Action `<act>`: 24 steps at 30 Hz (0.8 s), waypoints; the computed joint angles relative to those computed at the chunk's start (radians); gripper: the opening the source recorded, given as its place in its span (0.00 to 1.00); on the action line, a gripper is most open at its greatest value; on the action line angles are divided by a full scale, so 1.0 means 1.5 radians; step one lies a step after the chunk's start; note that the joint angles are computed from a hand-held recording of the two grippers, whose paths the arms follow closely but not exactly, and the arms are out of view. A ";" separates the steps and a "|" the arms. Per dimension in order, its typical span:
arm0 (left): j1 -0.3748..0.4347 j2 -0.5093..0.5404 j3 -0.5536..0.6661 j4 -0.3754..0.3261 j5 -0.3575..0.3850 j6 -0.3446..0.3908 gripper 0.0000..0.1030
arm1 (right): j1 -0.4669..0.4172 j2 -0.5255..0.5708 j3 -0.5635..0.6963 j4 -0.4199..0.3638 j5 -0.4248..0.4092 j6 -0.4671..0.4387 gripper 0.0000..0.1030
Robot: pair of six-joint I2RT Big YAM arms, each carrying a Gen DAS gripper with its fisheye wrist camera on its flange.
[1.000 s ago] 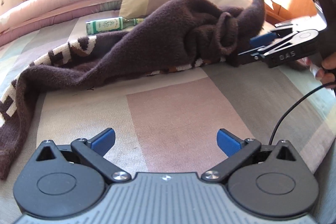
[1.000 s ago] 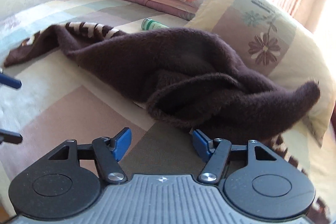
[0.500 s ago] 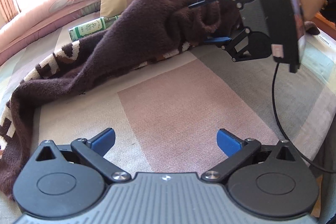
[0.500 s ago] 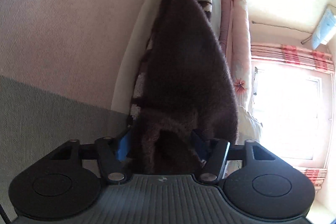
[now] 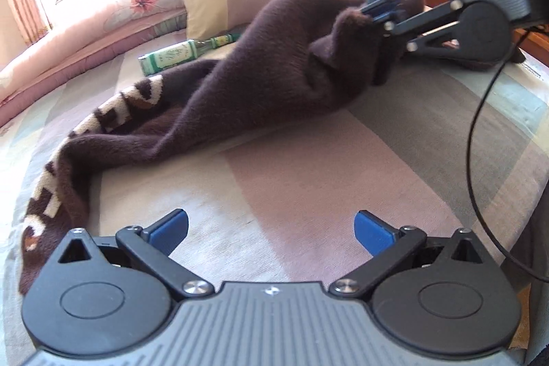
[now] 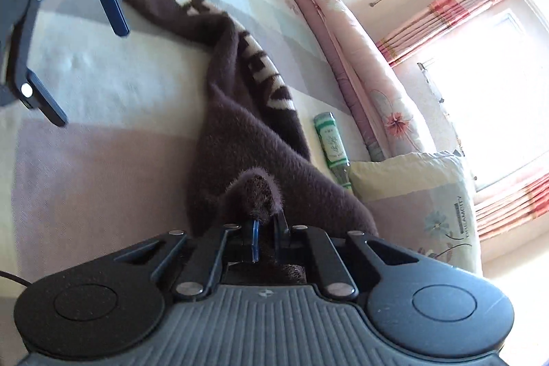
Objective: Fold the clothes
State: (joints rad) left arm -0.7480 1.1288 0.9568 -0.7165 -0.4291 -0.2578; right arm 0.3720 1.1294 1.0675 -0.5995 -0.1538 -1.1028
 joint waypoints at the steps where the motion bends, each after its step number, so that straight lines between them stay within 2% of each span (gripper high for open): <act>1: -0.003 -0.013 -0.005 -0.008 -0.011 -0.007 0.99 | 0.003 -0.010 0.009 -0.031 -0.014 0.018 0.09; 5: -0.014 -0.071 -0.028 -0.041 -0.052 -0.037 0.99 | 0.029 -0.053 0.030 -0.135 -0.079 0.092 0.09; 9: -0.026 -0.125 -0.048 -0.082 -0.090 -0.069 0.99 | 0.088 -0.083 0.051 -0.201 -0.131 0.145 0.09; 13: -0.037 -0.168 -0.061 -0.121 -0.122 -0.094 0.99 | 0.152 -0.088 0.067 -0.251 -0.174 0.209 0.03; 15: -0.044 -0.189 -0.067 -0.142 -0.139 -0.107 0.99 | 0.181 -0.083 0.075 -0.272 -0.203 0.246 0.04; 18: -0.051 -0.211 -0.071 -0.171 -0.156 -0.122 0.99 | 0.209 -0.095 0.055 -0.247 -0.180 0.258 0.05; 20: -0.053 -0.218 -0.071 -0.185 -0.162 -0.127 0.99 | 0.194 -0.106 0.044 -0.231 -0.165 0.275 0.06; 24: -0.057 -0.214 -0.067 -0.187 -0.155 -0.118 0.99 | 0.087 -0.126 0.026 -0.227 -0.149 0.339 0.11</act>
State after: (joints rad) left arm -0.8332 0.8073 0.8562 -0.9965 -0.6617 -0.4342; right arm 0.5032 0.9405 1.1068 -0.9402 -0.3779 -0.5949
